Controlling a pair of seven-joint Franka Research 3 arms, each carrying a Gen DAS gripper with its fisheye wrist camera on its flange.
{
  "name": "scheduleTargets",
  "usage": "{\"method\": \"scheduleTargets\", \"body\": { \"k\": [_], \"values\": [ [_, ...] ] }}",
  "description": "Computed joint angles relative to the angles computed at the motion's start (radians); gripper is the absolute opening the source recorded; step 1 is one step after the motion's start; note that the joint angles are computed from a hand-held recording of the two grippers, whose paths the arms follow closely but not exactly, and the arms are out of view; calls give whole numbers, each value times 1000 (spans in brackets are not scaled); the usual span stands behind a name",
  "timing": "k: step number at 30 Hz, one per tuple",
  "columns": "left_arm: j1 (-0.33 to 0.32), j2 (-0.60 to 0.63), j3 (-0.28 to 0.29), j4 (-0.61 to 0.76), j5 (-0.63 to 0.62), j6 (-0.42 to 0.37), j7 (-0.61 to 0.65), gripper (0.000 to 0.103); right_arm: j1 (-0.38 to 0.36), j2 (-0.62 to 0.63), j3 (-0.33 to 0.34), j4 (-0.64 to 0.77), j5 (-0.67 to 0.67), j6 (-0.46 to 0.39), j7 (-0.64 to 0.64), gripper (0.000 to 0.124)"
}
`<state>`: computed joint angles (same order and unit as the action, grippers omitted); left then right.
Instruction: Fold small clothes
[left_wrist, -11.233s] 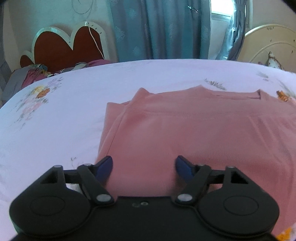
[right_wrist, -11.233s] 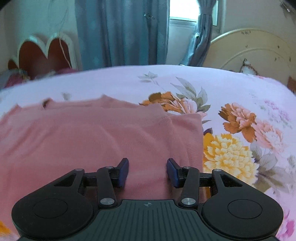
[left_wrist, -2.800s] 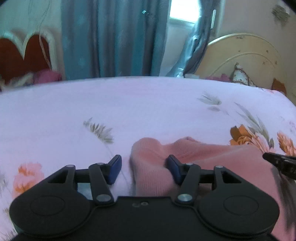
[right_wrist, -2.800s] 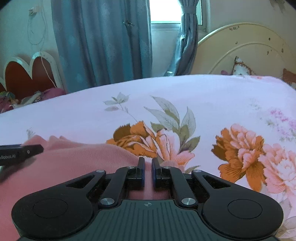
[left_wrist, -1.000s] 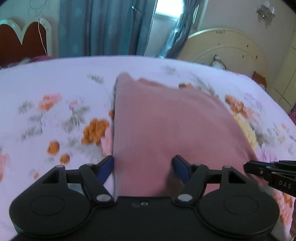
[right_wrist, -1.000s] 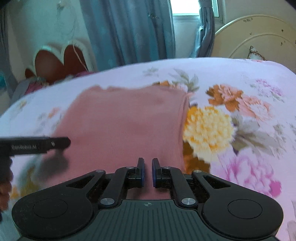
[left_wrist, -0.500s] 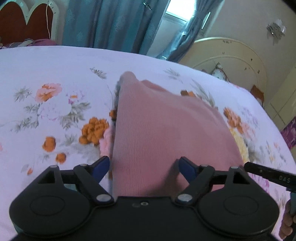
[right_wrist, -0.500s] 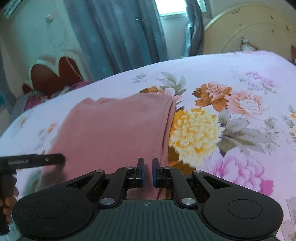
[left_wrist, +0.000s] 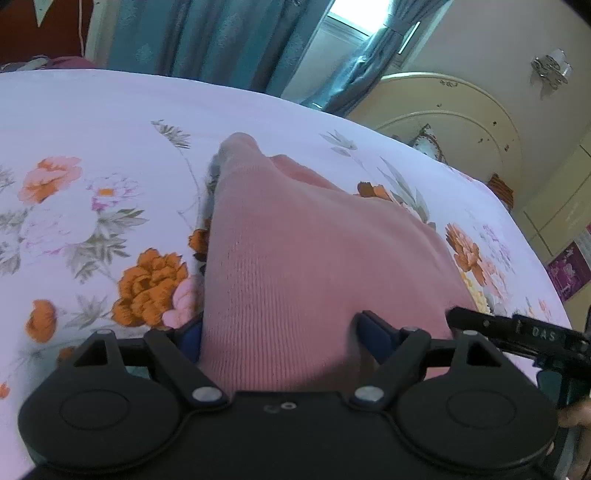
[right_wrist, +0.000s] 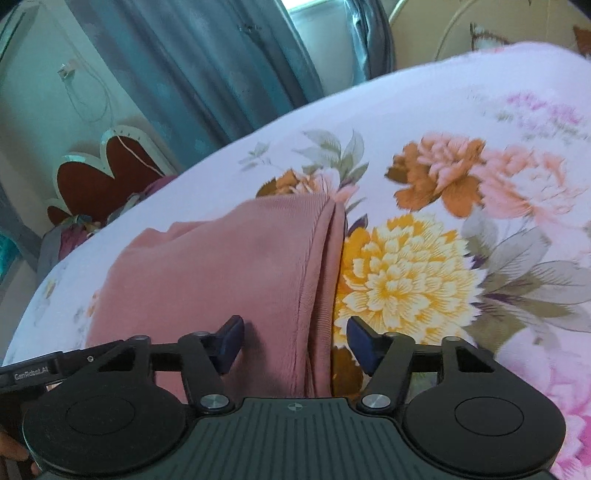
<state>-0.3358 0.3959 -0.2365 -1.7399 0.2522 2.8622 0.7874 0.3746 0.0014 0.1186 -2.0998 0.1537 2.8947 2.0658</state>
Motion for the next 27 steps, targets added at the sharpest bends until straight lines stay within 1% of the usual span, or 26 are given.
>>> {"method": "scheduleTargets", "body": {
  "k": [1,2,4,5,6,7,8,9,10,11,12,14,19,22,25,27],
  "values": [
    [2,7,-4,6,-2,2,9,82,1,8,1,1,25,18,-21,61],
    [1,13,-4,13,-1,2,13,82,3,19,4,8,73,29,-61,57],
    [-15,21,10,25,16,-2,4,80,5,45,14,30,188,38,-138,43],
    [-21,23,15,29,23,-3,-3,75,7,55,19,35,221,53,-165,42],
    [-24,22,17,29,26,1,-10,69,10,62,16,44,218,50,-168,42],
    [-23,21,17,27,22,6,-18,66,12,66,12,53,212,36,-166,34],
    [-26,19,19,26,25,7,-26,62,6,67,20,60,272,24,-208,25],
    [-32,15,25,27,34,4,-33,53,1,67,28,66,334,16,-247,23],
    [-40,9,32,27,50,3,-38,49,6,64,24,64,330,22,-240,22],
    [-55,2,48,29,77,-3,-52,42,13,59,19,60,304,29,-225,22],
    [-62,-4,55,32,94,-9,-62,38,17,57,17,59,293,36,-214,21],
    [-54,-12,46,36,98,-17,-62,34,22,49,21,59,312,55,-213,21],
    [-25,-47,15,16,81,4,-26,31,38,46,29,98,321,61,-231,21],
    [-16,-87,12,-15,77,15,-14,31,53,53,37,128,323,65,-215,21],
    [22,-147,-6,-74,39,35,28,31,77,68,41,165,278,69,-157,21],
    [54,-200,-15,-127,5,50,73,31,100,88,40,200,222,70,-93,21]
  ]
}}
